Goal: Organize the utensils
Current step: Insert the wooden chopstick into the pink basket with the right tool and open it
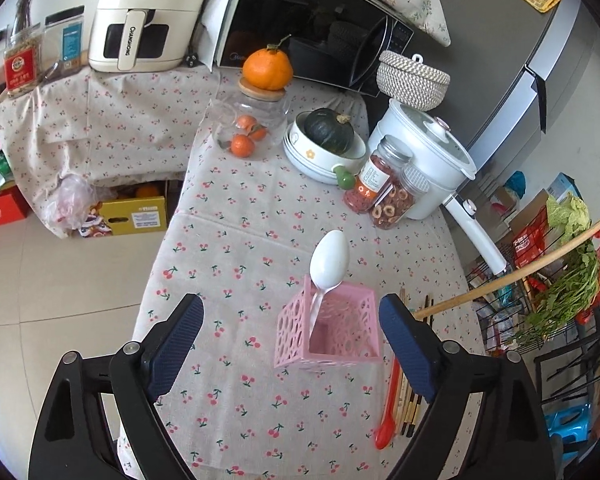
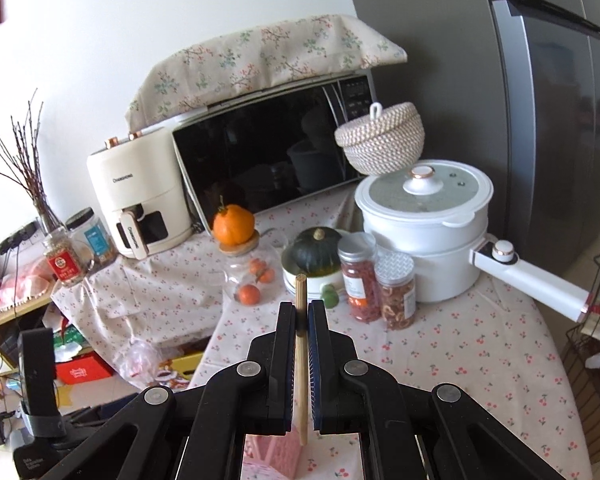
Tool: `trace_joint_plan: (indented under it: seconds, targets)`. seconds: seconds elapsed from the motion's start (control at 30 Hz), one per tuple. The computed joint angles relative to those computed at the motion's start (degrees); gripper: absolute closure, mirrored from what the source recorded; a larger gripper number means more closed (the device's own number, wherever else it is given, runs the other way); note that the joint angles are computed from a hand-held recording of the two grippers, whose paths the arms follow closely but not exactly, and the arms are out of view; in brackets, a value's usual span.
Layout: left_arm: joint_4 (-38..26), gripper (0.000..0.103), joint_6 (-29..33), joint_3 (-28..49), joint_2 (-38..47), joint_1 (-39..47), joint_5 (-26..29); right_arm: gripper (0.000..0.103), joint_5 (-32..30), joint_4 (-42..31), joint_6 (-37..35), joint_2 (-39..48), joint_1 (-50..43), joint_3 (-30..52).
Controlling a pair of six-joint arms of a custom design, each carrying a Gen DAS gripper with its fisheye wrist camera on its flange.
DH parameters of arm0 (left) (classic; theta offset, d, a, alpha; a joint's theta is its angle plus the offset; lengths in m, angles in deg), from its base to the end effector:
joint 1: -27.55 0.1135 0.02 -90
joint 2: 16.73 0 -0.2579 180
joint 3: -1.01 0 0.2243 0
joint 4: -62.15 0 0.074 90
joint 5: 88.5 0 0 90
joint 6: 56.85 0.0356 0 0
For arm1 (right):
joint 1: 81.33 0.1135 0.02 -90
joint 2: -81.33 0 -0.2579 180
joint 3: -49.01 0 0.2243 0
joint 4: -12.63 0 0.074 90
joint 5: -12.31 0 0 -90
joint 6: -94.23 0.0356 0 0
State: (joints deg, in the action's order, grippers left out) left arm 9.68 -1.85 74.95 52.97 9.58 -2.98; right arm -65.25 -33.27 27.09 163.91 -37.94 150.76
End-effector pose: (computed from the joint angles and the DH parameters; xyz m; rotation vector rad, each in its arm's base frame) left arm 0.2169 -0.0674 0.2903 -0.3966 2.4035 -0.3292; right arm 0.2202 0.1976 0.3940 -0.2308 2.0502 0.5051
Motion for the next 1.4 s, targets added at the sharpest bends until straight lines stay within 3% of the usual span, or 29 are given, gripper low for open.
trace_joint_plan:
  seconds: [0.3, 0.63, 0.9, 0.97, 1.03, 1.1, 1.23, 1.4]
  targets:
    - [-0.18, 0.008, 2.05, -1.24, -1.54, 0.57, -0.28, 0.098, -1.18, 0.82, 0.50, 5.75, 3.30, 4.45]
    - [-0.15, 0.008, 3.59, -1.90, -1.75, 2.45, 1.04, 0.098, -8.34, -1.02, 3.28, 17.21, -0.25, 7.30]
    - [-0.16, 0.006, 4.19, -1.83, -1.86, 0.91, -0.05, 0.093, -10.75, 0.80, 5.44, 19.13, -1.97, 6.09]
    - [0.11, 0.004, 3.86, -2.07, -2.19, -0.35, -1.02, 0.079, -10.68, 1.31, 5.94, 18.44, -2.43, 5.51]
    - [0.41, 0.003, 3.48, -2.43, -2.50, -1.37, -1.34, 0.049, -10.66, 2.88, 6.58, 16.67, -2.90, 3.44]
    - [0.77, 0.003, 3.06, -2.78, -2.64, -2.17, -1.12, 0.037, -10.69, 3.76, 6.62, 15.03, -3.39, 1.87]
    - [1.49, 0.000, 2.09, -3.43, -3.01, -4.99, -1.98, 0.022, -10.18, 4.38, 5.75, 11.40, -4.45, -1.60]
    - [2.46, 0.000, 0.98, -3.62, -2.54, -11.20, -5.69, 0.010, -8.35, 3.58, 3.64, 6.45, -6.35, -7.29]
